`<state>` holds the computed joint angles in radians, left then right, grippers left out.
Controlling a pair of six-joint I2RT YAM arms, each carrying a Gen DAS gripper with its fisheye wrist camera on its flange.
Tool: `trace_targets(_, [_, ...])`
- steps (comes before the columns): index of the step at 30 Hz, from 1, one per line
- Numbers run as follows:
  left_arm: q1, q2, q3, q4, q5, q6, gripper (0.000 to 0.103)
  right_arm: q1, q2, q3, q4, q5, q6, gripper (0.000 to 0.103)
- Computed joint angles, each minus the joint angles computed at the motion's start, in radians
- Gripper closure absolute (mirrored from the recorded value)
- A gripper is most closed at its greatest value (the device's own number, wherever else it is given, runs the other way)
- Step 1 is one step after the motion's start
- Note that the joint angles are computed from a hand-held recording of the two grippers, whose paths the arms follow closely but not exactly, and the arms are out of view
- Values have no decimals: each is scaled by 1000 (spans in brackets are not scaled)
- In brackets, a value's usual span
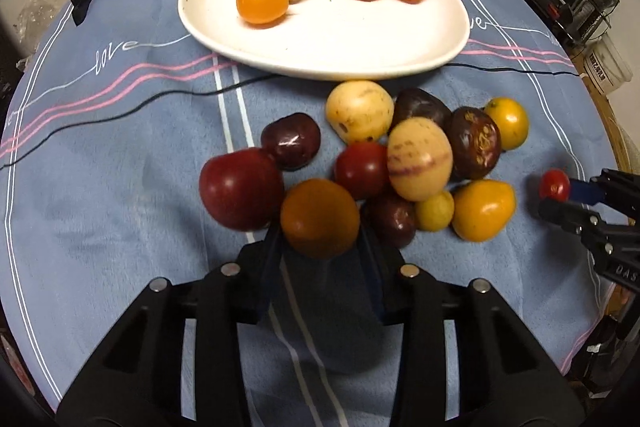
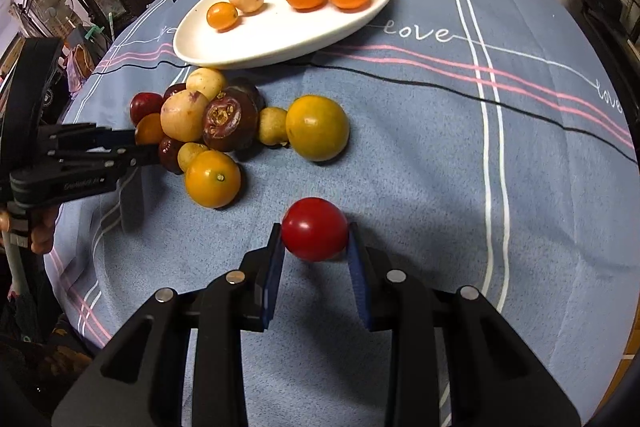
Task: Organize fruits
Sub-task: 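Grasp a red tomato with the right tool while the left tool grasps a brown fruit, then carry the tomato and brown fruit onto the plate and open both tools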
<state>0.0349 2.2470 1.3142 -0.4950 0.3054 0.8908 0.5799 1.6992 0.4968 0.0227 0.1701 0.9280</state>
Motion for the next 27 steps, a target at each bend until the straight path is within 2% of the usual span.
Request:
trace_targets(6, [8, 14, 32, -31, 11, 11, 65, 12, 15, 18, -10, -4, 4, 72])
trace_targets(18, [100, -123, -34, -95, 89, 82, 65, 53, -14, 39, -20, -5, 34, 72])
trace_targets(23, [109, -158, -60, -91, 88, 78, 65, 88, -1, 69, -15, -7, 42, 72])
trace_targets(27, [87, -189, -54, -92, 105, 45, 65, 76, -41, 109, -54, 18, -2, 72])
